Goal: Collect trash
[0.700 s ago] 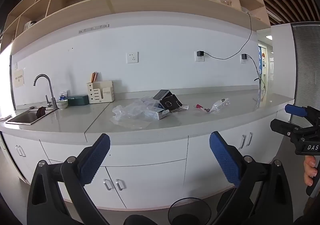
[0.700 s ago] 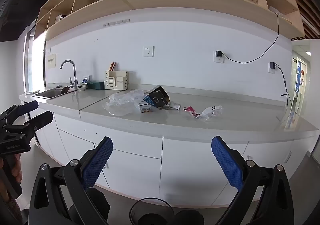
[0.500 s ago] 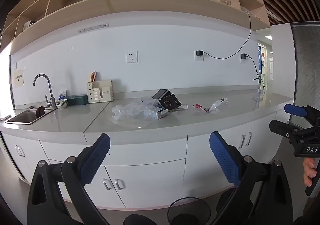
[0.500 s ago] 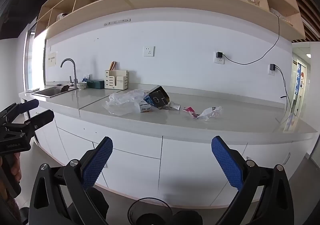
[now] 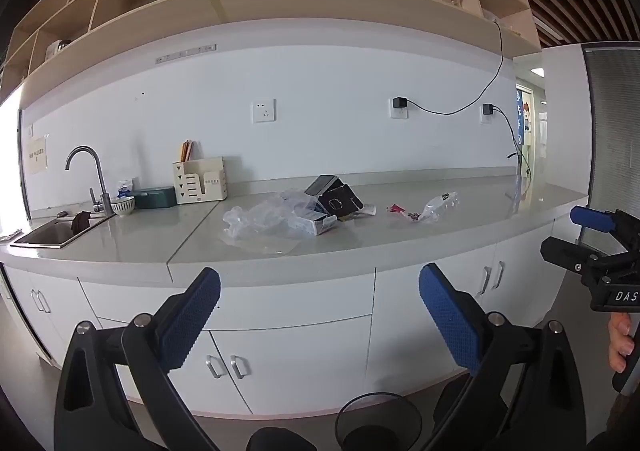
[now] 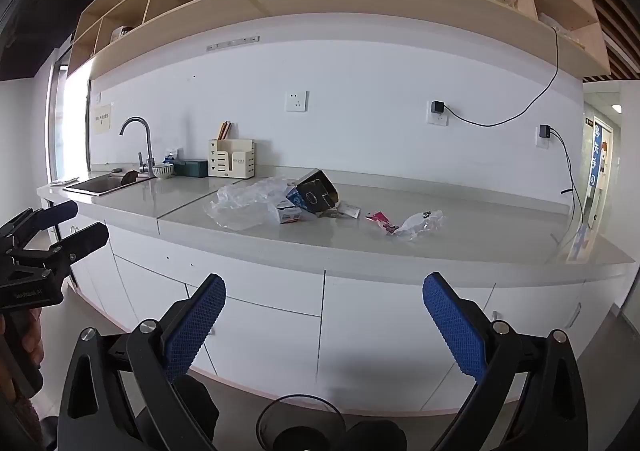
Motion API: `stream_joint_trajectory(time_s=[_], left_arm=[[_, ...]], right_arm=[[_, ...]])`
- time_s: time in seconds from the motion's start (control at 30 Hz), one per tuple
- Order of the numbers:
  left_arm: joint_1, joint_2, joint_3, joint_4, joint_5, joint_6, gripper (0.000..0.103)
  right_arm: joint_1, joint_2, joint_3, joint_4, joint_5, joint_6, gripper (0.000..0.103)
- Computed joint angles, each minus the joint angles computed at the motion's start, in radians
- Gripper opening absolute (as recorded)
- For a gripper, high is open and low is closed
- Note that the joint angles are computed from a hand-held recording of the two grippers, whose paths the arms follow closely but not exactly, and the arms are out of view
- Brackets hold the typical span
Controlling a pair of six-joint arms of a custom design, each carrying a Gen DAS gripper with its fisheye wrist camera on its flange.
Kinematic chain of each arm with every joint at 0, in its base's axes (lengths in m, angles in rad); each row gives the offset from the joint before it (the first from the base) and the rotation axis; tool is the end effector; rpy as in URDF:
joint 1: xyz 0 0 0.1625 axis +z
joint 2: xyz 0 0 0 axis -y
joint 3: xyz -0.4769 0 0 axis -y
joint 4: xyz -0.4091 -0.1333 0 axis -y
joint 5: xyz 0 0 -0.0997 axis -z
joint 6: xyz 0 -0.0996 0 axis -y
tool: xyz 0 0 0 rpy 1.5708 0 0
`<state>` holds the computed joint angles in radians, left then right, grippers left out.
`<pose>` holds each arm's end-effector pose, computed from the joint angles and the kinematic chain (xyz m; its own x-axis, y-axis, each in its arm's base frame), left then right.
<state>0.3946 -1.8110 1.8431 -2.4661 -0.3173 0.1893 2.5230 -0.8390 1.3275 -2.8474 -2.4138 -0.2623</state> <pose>-0.2667 -0.3580 0.6681 -0.6595 0.0573 -0.7495 0.7373 0.2435 -0.6301 0.6837 -0.4143 0.3493 -0.6401 -0.3330 0.6924 -0.7667 0.3340 -0.5482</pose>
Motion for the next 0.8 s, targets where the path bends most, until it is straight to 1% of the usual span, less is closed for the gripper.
stream_joint_trajectory(time_s=[0.3,0.47,0.8], left_arm=[[0.005,0.003,-0.001,0.009,-0.008,-0.009,0.099],[0.005,0.007,0.003,-0.012,0.001,0.01,0.099],[0.009,0.007,0.002,-0.015,-0.008,0.01,0.099]], right_arm=[[-0.001,-0.004,0.013,-0.002,0.002,0.005,0.1],[0.0,-0.002,0.008,0.001,-0.001,0.006,0.1],[-0.003,0.001,0.003,0.016,0.003,0.011,0.1]])
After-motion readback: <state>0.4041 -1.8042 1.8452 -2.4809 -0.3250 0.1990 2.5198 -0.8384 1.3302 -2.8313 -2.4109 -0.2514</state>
